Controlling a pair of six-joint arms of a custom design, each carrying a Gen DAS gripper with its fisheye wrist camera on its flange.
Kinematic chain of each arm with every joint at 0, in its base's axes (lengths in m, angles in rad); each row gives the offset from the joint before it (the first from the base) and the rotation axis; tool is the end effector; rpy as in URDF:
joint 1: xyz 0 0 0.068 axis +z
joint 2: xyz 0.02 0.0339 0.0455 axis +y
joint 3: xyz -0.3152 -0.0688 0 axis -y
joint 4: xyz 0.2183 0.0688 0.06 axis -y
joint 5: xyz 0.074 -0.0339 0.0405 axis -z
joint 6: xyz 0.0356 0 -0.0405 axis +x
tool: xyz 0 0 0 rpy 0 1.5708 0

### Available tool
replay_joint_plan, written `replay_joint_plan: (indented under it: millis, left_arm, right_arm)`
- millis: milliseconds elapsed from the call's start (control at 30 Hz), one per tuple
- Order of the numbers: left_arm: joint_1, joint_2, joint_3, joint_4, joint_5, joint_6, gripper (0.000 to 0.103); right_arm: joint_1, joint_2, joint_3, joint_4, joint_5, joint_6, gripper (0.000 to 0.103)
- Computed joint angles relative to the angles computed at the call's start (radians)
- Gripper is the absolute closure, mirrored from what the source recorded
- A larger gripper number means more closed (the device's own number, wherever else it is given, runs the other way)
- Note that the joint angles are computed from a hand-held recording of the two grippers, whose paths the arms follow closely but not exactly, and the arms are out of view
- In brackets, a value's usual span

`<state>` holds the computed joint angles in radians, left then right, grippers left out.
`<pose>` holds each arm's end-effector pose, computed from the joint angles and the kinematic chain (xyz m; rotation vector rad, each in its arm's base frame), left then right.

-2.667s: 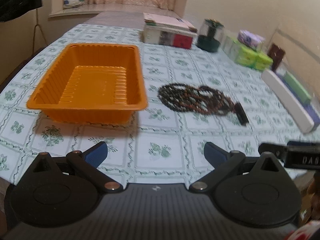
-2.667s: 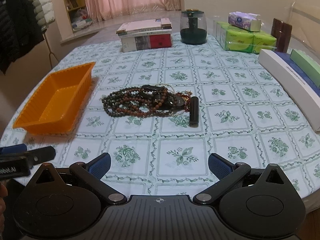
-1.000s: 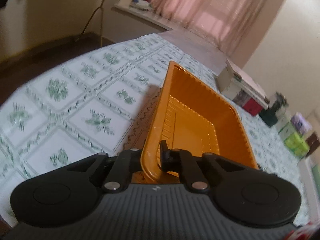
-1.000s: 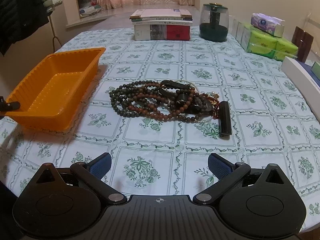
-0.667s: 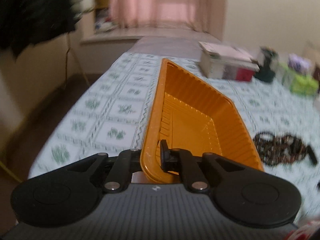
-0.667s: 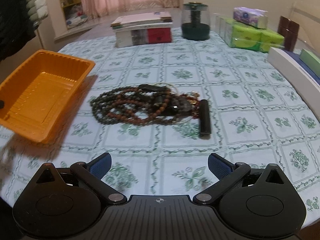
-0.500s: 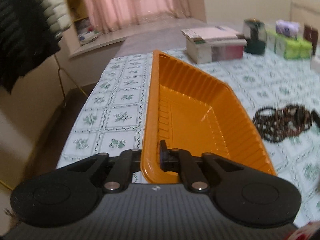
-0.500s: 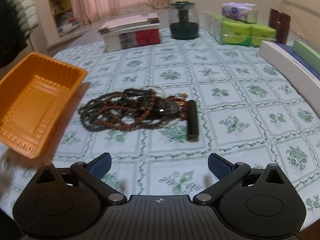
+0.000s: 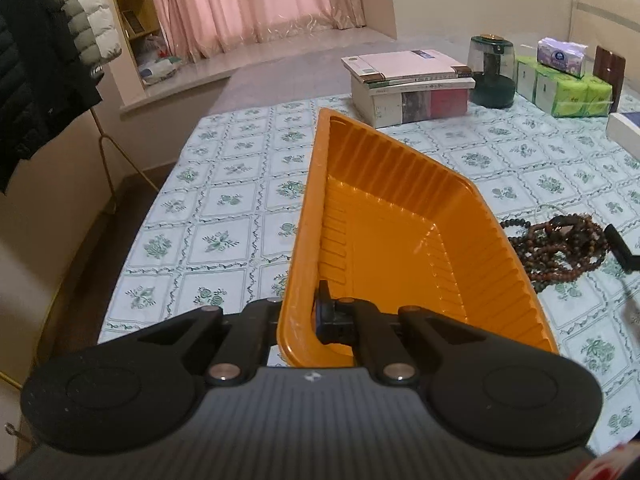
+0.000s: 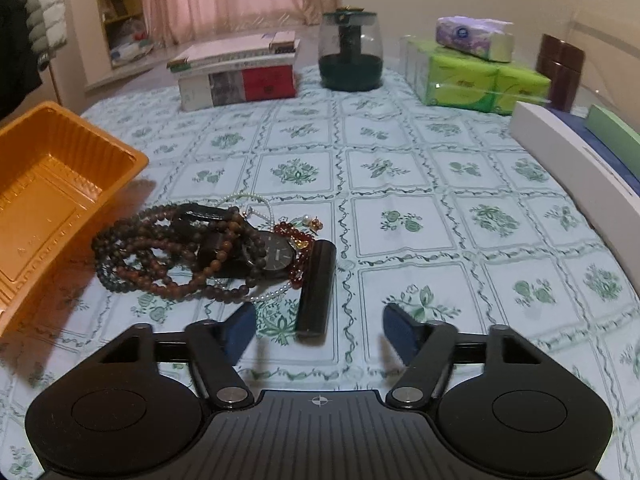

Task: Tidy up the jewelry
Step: 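Hold the orange tray with the left gripper while the right gripper closes on a brown bead bracelet, then carry the brown bead bracelet with the right gripper into the held tray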

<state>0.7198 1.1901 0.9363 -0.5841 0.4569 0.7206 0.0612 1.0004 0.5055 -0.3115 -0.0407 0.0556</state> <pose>0.1608 0.1201 0.3307 0.2060 2.2985 0.1801 0.1459 0.0104 0.2488 -0.0261 2.3787 0.1041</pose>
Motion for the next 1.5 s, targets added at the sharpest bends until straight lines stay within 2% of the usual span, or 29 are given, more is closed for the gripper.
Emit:
replay_joint_plan:
  millis: [267,300,333,467,667,800,900,1000,1200,1500]
  left_arm:
    - [-0.04,-0.099,-0.085,0.089,-0.071,0.003,0.1]
    - [-0.044,-0.107,-0.096,0.095,-0.077,-0.001,0.1]
    - [-0.045,-0.116,-0.106,0.1,-0.081,-0.006,0.1]
    - [-0.054,-0.139,-0.136,0.122,-0.096,-0.033,0.1]
    - [-0.06,-0.154,-0.151,0.129,-0.102,-0.035,0.1]
    - [-0.055,-0.153,-0.151,0.128,-0.099,-0.034,0.1]
    - [-0.04,-0.154,-0.152,0.124,-0.087,-0.033,0.1]
    - [-0.025,-0.149,-0.158,0.135,-0.086,-0.033,0.099]
    - [0.04,-0.135,-0.164,0.157,-0.067,-0.014,0.099]
    - [0.112,-0.12,-0.156,0.138,-0.02,0.018,0.099]
  right_arm:
    - [0.04,0.145,-0.01,0.083,0.044,-0.025,0.062]
    - [0.043,0.146,-0.013,0.091,0.051,-0.024,0.07]
    - [0.046,0.149,-0.01,0.09,0.058,-0.022,0.084]
    - [0.042,0.138,0.0,0.07,0.06,-0.004,0.084]
    - [0.063,0.043,0.013,0.012,0.074,0.043,0.084]
    - [0.117,-0.015,0.06,-0.052,0.041,0.138,0.084]
    - [0.228,-0.022,0.101,-0.065,0.09,0.214,0.084]
    - [0.336,-0.004,0.133,-0.048,0.15,0.27,0.084]
    - [0.501,0.04,0.179,-0.005,0.149,0.371,0.084]
    - [0.831,0.264,0.199,0.213,0.162,0.502,0.084]
